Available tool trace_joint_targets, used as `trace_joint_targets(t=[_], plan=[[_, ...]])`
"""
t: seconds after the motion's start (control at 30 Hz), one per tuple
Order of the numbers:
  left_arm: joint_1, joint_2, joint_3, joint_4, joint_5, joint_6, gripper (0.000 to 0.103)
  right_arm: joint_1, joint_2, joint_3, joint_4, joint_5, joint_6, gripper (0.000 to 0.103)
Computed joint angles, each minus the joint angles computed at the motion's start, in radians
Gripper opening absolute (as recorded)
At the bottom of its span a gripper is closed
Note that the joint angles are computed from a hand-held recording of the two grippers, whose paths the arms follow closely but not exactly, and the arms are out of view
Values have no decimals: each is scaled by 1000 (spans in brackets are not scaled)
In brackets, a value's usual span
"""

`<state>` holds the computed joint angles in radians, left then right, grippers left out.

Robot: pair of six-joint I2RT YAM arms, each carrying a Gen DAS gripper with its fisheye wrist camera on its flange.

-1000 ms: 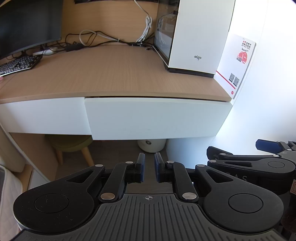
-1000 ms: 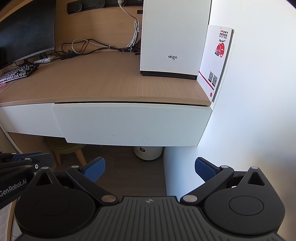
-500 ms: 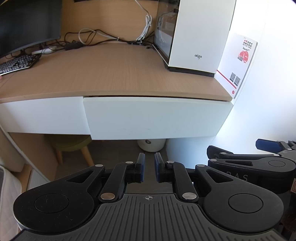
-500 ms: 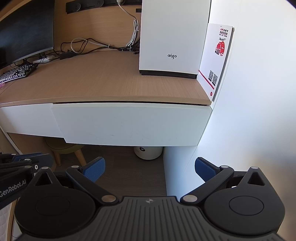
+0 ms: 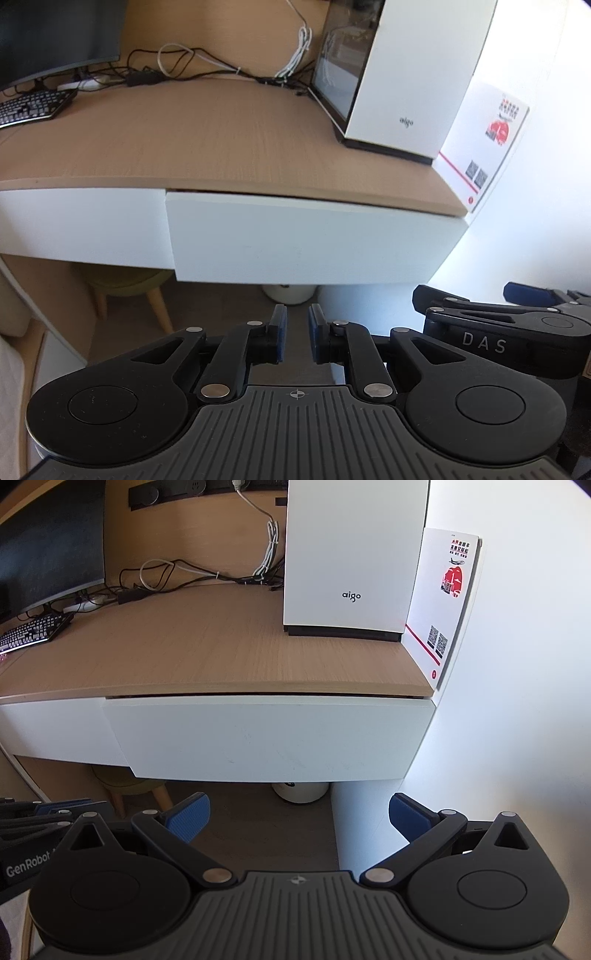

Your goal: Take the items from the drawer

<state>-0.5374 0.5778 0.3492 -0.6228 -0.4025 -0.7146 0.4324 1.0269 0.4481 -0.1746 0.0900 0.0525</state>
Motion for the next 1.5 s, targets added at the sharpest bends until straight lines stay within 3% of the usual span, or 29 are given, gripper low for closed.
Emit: trace_joint_targets(t=[0.13,0.37,0.5,0.6,0.63,0.73,0.83,0.93,1.03,1.27,1.43,1.5], plan=[[137,-89,-36,31,73,133,15,38,29,25,16,44,40,103],[459,-67,-59,111,322,263,15,37,82,55,58,52,39,103],[673,13,-95,268,464,297,15,3,135,60,138,22,-11,103],[796,184,-98,470,534,311,15,-35,223,80,218,-30,-47,103],[814,270,-83,535,529,326,15,-45,263,91,252,-47,-64,103],[841,482,19,585,442,373,15,-60,391,164,284,-73,-123,103],[923,637,75,689,518,428,15,-94,469,206,344,-134,-176,103],[1008,776,139,748,622,390,15,-93,568,264,356,-145,-212,103],[1035,873,187,771,658,375,15,-86,648,319,343,-159,-216,103],[1028,960,209,803,650,383,15,-72,758,393,332,-177,-187,103],[1023,994,203,850,667,383,27,-62,783,406,341,-171,-188,103],[1018,1011,206,861,675,388,38,-57,793,413,356,-168,-187,103]])
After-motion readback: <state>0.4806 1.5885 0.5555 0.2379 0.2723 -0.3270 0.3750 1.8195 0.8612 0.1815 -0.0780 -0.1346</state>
